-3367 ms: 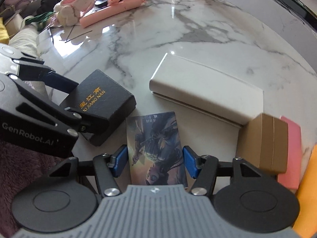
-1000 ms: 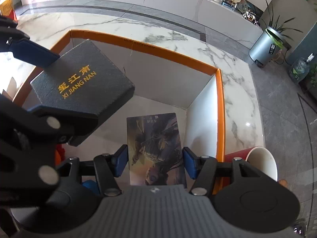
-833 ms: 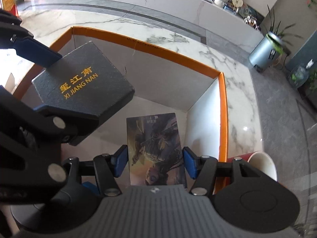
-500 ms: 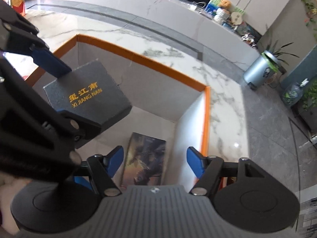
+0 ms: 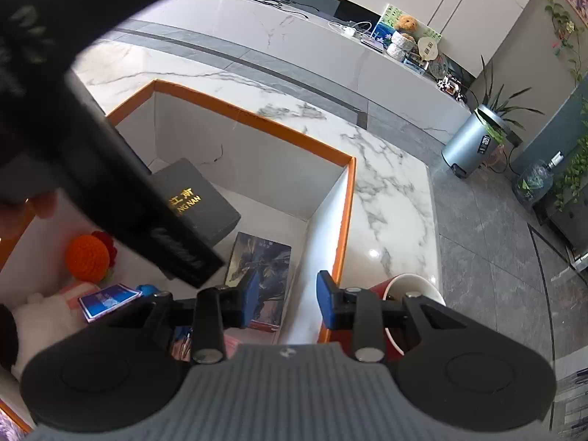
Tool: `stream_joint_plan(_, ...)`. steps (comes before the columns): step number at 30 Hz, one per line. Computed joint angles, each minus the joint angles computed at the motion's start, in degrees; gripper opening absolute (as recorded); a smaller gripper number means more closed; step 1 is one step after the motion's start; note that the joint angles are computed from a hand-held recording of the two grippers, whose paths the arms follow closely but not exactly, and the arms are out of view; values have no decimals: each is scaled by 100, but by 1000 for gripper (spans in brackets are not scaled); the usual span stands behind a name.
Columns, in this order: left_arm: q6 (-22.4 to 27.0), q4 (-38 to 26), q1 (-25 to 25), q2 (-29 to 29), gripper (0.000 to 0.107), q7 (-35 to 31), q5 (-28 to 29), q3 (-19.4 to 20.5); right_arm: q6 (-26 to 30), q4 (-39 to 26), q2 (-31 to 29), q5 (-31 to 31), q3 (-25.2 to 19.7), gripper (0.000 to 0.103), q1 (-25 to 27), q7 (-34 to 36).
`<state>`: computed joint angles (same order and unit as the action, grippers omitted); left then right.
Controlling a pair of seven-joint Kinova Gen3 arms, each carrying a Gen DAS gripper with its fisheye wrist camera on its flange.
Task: Organize objects
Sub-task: 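Lower both boxes into the orange box and open both tools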
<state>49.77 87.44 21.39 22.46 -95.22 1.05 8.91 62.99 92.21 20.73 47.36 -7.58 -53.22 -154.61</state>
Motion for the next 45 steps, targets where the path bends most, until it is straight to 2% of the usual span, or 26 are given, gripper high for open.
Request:
stream_joint_plan(5,353,-288,68,267,86,117,-51,-29,-61,100,-44,73,8,37,2,-165)
stream_joint_plan(11,600,-466,-72,400,87,31,144,-7,-238,242,-119,107,-34,45,43,-250)
stream_joint_plan(15,1092,-769,-15,525,67,24,19,-56,-269,295,-147,130,-51,43,44,-317)
stream_joint_plan(17,1289,-866,-33,587,62,-6,36,-54,-336,325,-174,101,-63,43,85,-322)
stream_joint_plan(19,1407,-901,-73,632,59,-41,107,-40,-402,353,-191,45,-81,36,129,-295)
stream_joint_plan(21,1523,-940,-219,718,49,-65,290,44,-412,366,-184,16,-87,30,141,-256)
stream_joint_plan(22,1475,-903,-219,696,50,-86,381,-1,-415,376,-179,13,-85,29,141,-247)
stream_joint_plan(24,1452,-899,-361,718,43,-177,624,62,-457,404,-194,-18,-92,19,163,-199)
stream_joint_plan(30,1648,-1036,-798,932,37,-480,1476,222,-512,436,-216,-88,-89,16,201,-168)
stream_joint_plan(34,1072,-744,-537,608,40,-259,1125,-17,-529,467,-249,-61,-86,16,182,-216)
stream_joint_plan(36,935,-717,-343,523,56,-97,768,-116,-552,483,-261,-44,-88,16,183,-256)
stream_joint_plan(37,920,-727,-262,517,62,-28,608,-143,-581,488,-266,-56,-91,16,198,-268)
stream_joint_plan(41,1266,-1017,-64,690,64,65,191,-146,-658,485,-258,-64,-86,16,222,-308)
stream_joint_plan(44,1432,-1119,-20,815,64,160,92,-154,-674,503,-272,-34,-86,17,207,-322)
stream_joint_plan(45,1426,-1110,-14,847,68,214,106,-152,-667,514,-279,-15,-86,17,197,-329)
